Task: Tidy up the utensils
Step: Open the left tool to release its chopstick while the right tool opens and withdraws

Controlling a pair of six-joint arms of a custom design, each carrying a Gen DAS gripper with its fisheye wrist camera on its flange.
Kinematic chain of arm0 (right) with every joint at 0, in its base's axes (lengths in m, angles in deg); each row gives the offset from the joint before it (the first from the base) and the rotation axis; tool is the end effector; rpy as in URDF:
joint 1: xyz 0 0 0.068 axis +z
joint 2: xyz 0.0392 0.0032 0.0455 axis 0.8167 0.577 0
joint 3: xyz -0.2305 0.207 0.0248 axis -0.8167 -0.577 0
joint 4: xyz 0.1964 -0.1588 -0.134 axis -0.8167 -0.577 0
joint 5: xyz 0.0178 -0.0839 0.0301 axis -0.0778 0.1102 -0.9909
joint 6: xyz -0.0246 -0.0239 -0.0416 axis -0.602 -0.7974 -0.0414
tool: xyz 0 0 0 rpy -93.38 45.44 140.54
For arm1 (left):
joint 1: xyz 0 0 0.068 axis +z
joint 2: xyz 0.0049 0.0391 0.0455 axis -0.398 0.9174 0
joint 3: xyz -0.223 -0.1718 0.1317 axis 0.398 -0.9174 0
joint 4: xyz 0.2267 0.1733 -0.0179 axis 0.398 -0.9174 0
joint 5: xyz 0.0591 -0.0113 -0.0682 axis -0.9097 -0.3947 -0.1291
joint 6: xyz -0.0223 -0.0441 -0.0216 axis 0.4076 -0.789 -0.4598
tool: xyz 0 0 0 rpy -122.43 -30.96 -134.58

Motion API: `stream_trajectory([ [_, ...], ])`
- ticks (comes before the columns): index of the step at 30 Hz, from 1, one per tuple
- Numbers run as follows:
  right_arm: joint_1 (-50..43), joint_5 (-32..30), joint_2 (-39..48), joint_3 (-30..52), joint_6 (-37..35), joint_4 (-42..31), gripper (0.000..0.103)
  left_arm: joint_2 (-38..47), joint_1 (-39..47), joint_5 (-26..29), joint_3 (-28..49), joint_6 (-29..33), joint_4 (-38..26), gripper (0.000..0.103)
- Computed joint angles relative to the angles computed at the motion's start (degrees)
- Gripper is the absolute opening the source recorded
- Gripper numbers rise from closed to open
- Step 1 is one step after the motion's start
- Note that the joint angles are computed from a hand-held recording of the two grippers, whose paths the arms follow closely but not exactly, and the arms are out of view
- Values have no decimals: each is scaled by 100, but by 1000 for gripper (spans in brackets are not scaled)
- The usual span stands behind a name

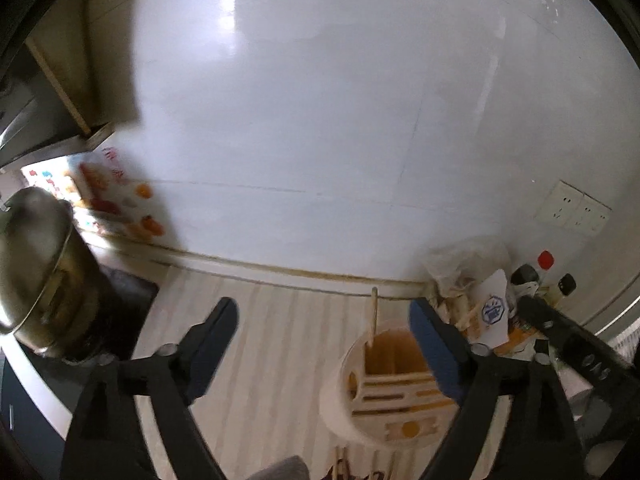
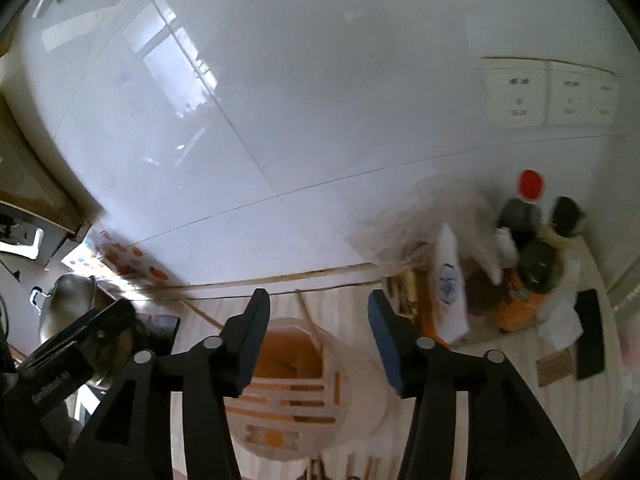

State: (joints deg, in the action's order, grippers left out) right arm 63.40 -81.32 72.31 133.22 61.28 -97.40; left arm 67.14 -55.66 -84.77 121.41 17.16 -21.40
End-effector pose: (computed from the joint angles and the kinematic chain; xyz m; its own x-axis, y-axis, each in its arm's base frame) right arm 0.2614 0.0454 0.4798 -0.7363 0.2967 -0.6082 0.0438 0.9178 0.3947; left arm 0.2448 -0.1383 0.5489 -0.7044 -0.0456 -0.7083 -0.0349 0.9990 -0.0297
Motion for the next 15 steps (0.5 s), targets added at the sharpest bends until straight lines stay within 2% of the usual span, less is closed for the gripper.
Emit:
stream_trajectory([
  [2, 3, 144, -205, -109, 94, -67, 61, -265, -71, -147, -382, -45, 93, 103],
  [5, 36, 386, -546, -329, 261, -86, 76, -538, -215, -418, -830, -124, 99, 103],
  [7, 120, 631, -849, -631, 350, 8, 88, -746, -253, -397, -1182, -193, 170, 103],
  [9, 265, 992, -1064, -842, 401, 48, 93, -890, -330, -435, -1457, -317, 168, 103],
  [15, 486, 1368, -1634, -1487, 520, -223, 95, -1321, -723, -584, -2500, -642, 221, 103],
])
